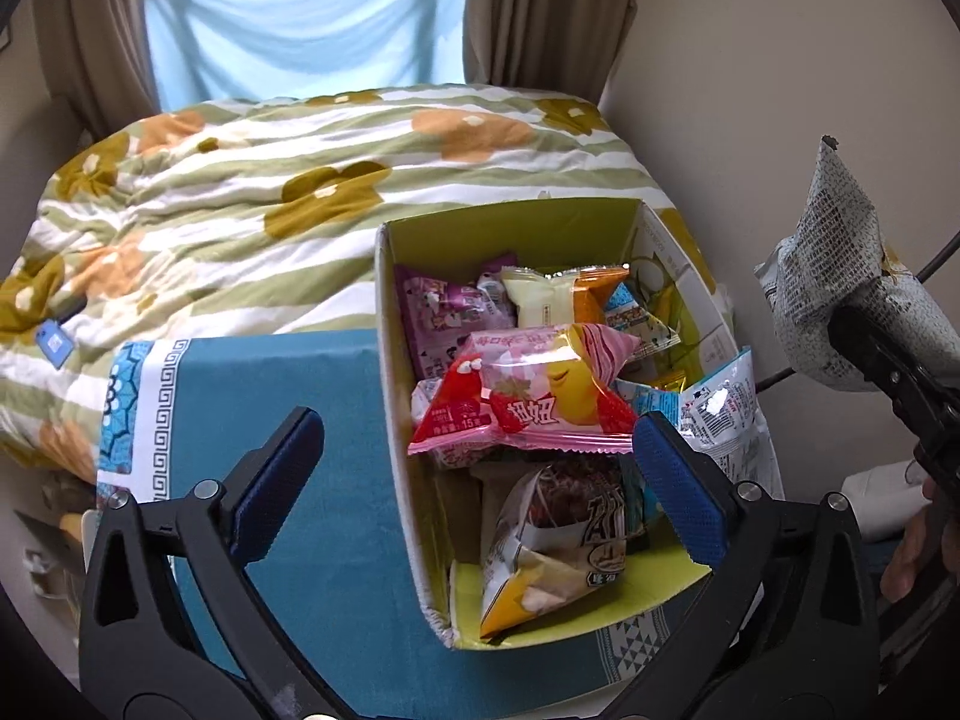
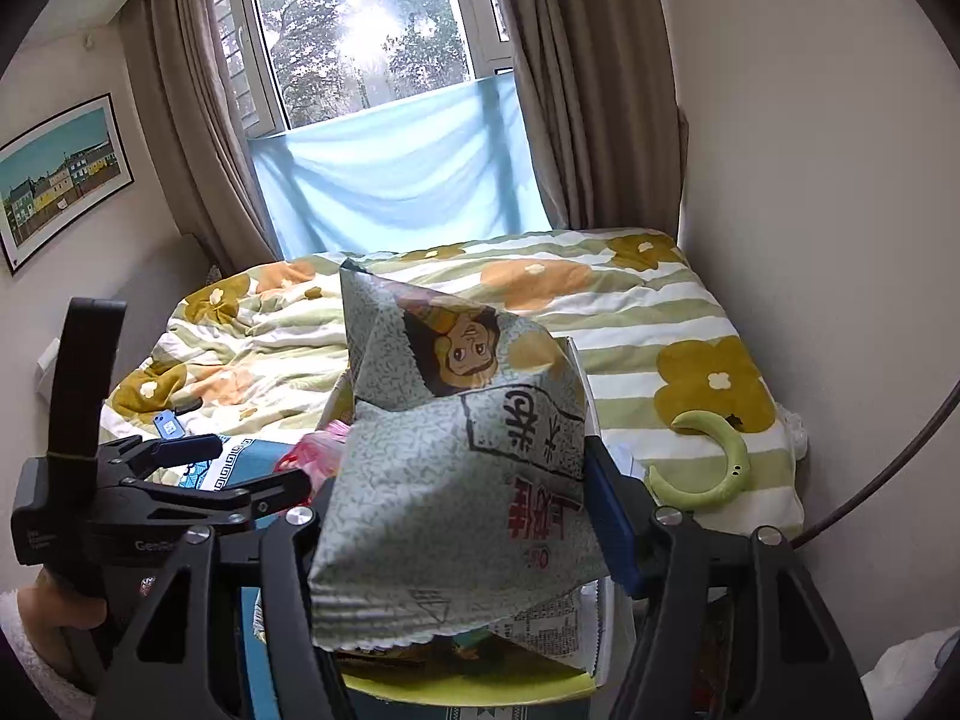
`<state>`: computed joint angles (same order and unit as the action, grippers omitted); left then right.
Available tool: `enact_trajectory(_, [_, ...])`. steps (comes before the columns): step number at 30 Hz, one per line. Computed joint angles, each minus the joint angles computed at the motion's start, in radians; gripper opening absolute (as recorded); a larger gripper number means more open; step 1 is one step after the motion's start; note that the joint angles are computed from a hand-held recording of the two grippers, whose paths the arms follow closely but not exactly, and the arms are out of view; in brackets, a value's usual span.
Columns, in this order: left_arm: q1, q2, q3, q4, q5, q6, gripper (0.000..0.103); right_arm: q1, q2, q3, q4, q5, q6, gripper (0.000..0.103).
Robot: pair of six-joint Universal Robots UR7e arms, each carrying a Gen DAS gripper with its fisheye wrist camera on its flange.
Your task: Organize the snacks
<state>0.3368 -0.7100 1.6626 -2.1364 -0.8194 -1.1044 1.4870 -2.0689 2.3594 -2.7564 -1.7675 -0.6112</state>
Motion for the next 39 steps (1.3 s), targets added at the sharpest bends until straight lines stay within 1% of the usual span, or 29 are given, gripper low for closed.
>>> enact_trajectory(2, [-0.012, -0.027, 0.032, 0.005, 0.006, -0.031, 0.102, -0.023, 0.005, -0.014, 0.018, 0.025, -0.002, 0.059])
enact_trajectory(6, [-0.024, -0.063, 0.065, 0.024, 0.018, -0.089, 0.102, -0.032, 0.028, -0.034, 0.02, 0.037, -0.006, 0.059])
enact_trajectory(10, [-0.025, -0.073, 0.068, 0.044, 0.029, -0.114, 0.102, -0.01, 0.092, -0.073, 0.02, 0.011, -0.006, 0.059])
enact_trajectory(13, [-0.03, -0.075, 0.063, 0.103, 0.041, -0.146, 0.102, -0.002, 0.152, -0.086, -0.031, -0.012, -0.017, 0.061])
enact_trajectory(15, [-0.033, -0.08, 0.071, 0.127, 0.038, -0.168, 0.102, 0.0, 0.191, -0.096, -0.046, -0.026, -0.01, 0.068])
enact_trajectory(17, [-0.038, -0.089, 0.092, 0.131, 0.026, -0.186, 0.102, 0.0, 0.22, -0.095, -0.066, -0.05, 0.001, 0.096])
enact_trajectory(18, [-0.04, -0.094, 0.102, 0.133, 0.021, -0.195, 0.102, -0.003, 0.223, -0.087, -0.083, -0.053, 0.002, 0.1])
enact_trajectory(21, [-0.048, -0.112, 0.134, 0.134, 0.006, -0.216, 0.102, -0.026, 0.195, -0.052, -0.105, -0.027, 0.002, 0.101])
enact_trajectory(24, [-0.059, -0.139, 0.169, 0.109, 0.002, -0.222, 0.102, -0.018, 0.173, -0.029, -0.113, -0.052, 0.006, 0.101])
enact_trajectory(28, [-0.094, -0.184, 0.195, 0.131, 0.027, -0.221, 0.102, 0.031, 0.139, -0.011, -0.115, -0.1, 0.015, 0.101])
enact_trajectory(31, [-0.131, -0.228, 0.209, 0.195, 0.048, -0.241, 0.102, 0.089, 0.095, 0.01, -0.119, -0.133, 0.044, 0.101])
enact_trajectory(33, [-0.163, -0.264, 0.221, 0.253, 0.067, -0.266, 0.102, 0.146, 0.073, 0.024, -0.126, -0.182, 0.069, 0.101])
enact_trajectory(35, [-0.202, -0.302, 0.231, 0.334, 0.091, -0.314, 0.102, 0.209, 0.049, 0.04, -0.128, -0.225, 0.098, 0.101])
enact_trajectory(37, [-0.245, -0.343, 0.251, 0.387, 0.113, -0.348, 0.102, 0.283, 0.028, 0.057, -0.131, -0.28, 0.128, 0.101])
enact_trajectory(39, [-0.288, -0.382, 0.265, 0.453, 0.129, -0.395, 0.102, 0.375, 0.014, 0.079, -0.148, -0.355, 0.156, 0.101])
